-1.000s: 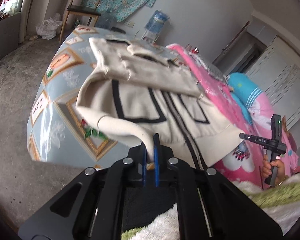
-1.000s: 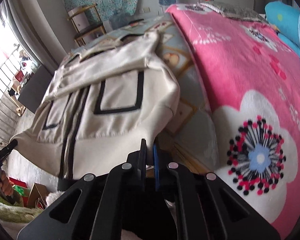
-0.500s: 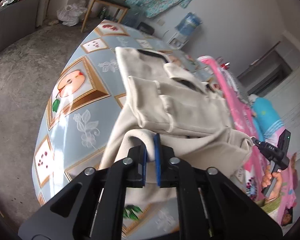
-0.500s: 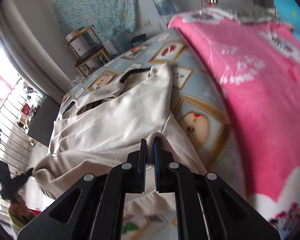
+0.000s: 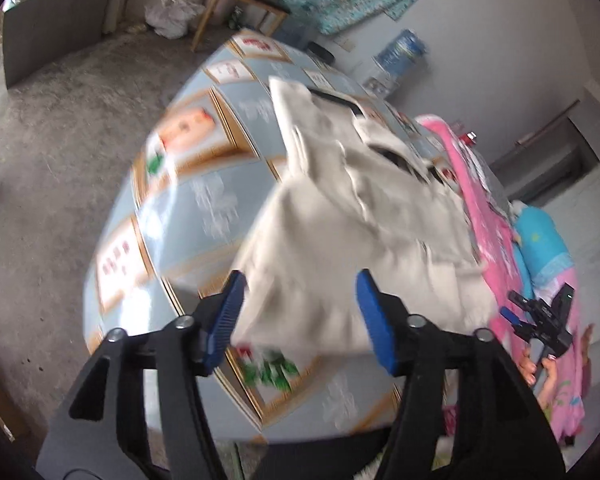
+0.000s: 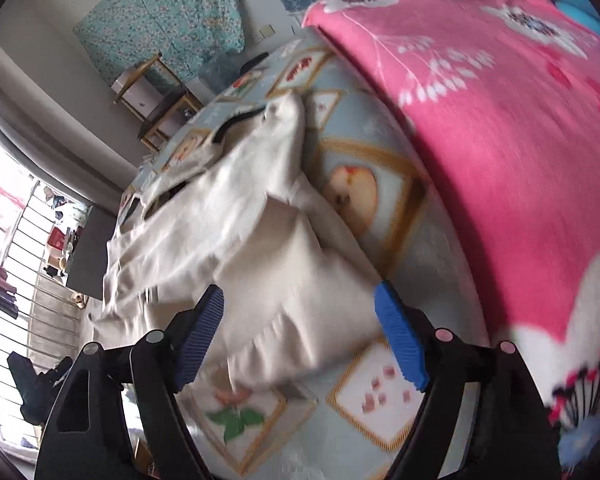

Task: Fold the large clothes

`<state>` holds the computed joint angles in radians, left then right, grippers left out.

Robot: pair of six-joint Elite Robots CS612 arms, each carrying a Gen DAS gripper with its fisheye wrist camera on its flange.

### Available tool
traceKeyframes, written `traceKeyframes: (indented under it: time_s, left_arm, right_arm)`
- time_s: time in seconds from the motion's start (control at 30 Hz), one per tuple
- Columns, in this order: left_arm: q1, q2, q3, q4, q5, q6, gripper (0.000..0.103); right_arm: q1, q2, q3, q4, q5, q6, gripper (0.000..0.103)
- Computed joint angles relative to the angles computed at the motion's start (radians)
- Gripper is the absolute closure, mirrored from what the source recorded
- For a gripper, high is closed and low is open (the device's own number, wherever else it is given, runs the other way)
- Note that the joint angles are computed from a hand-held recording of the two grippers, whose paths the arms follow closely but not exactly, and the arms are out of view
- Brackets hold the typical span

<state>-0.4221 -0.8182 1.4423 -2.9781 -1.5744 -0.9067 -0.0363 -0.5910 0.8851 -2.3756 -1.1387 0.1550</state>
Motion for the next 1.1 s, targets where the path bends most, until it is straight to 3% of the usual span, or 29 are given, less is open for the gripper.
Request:
traceKeyframes:
  time_s: [0.1,0.2,0.3,0.37,0.47,0.57,0.63,0.67,0.8,0.83,0.9,0.97,1.1]
  left_arm:
    - [-0.004,0.013,0.025,-0.049,-0.112,-0.067,0.037]
    - [-0.003,0.044,0.027,-0.106,-0.139,-0.197,0.035]
    - [0.003,0.079,0.033,-0.275,-0.108,-0.400,0.024]
    - [-0.002,0.074,0.035,-0.253,-0.029,-0.417,0.025]
    - [-0.008,0.082,0.028,-0.271,0.031,-0.477,0.025]
    - [-0.029,0.068,0.000,-0.126,0.123,-0.421,0.039]
    - [-0.045,0.063,-0.036,0.016,0.190,-0.358,0.059]
    - [-0.050,0.063,-0.047,0.053,0.213,-0.330,0.063]
    - [-0.081,0.057,-0.080,0.181,0.356,-0.146,0.083]
    - [-0.095,0.054,-0.089,0.209,0.419,-0.083,0.086]
    - [-0.120,0.042,-0.088,0.223,0.523,0.007,0.089]
    - [-0.134,0.031,-0.084,0.206,0.581,0.064,0.091]
    - [-0.159,0.009,-0.073,0.173,0.646,0.169,0.097]
  right_arm:
    - [-0.008,-0.039,0.083,0.017,-0.005,0.017,0.026]
    - [-0.013,-0.046,0.121,0.017,0.023,0.052,0.026]
    - [-0.012,-0.029,0.113,-0.021,0.035,0.084,0.026]
    - [-0.008,-0.017,0.099,-0.041,0.024,0.097,0.026]
    - [0.000,0.005,0.072,-0.076,-0.003,0.115,0.026]
    - [0.011,0.026,0.043,-0.118,-0.049,0.126,0.031]
    - [0.021,0.038,0.024,-0.136,-0.101,0.129,0.040]
    - [0.027,0.043,0.020,-0.154,-0.129,0.130,0.044]
    - [0.040,0.055,0.003,-0.187,-0.201,0.103,0.082]
    - [0.045,0.051,0.008,-0.205,-0.221,0.090,0.085]
    - [0.052,0.033,0.033,-0.255,-0.255,0.062,0.089]
    - [0.058,0.006,0.069,-0.313,-0.295,0.036,0.093]
    - [0.063,-0.034,0.123,-0.372,-0.324,-0.004,0.096]
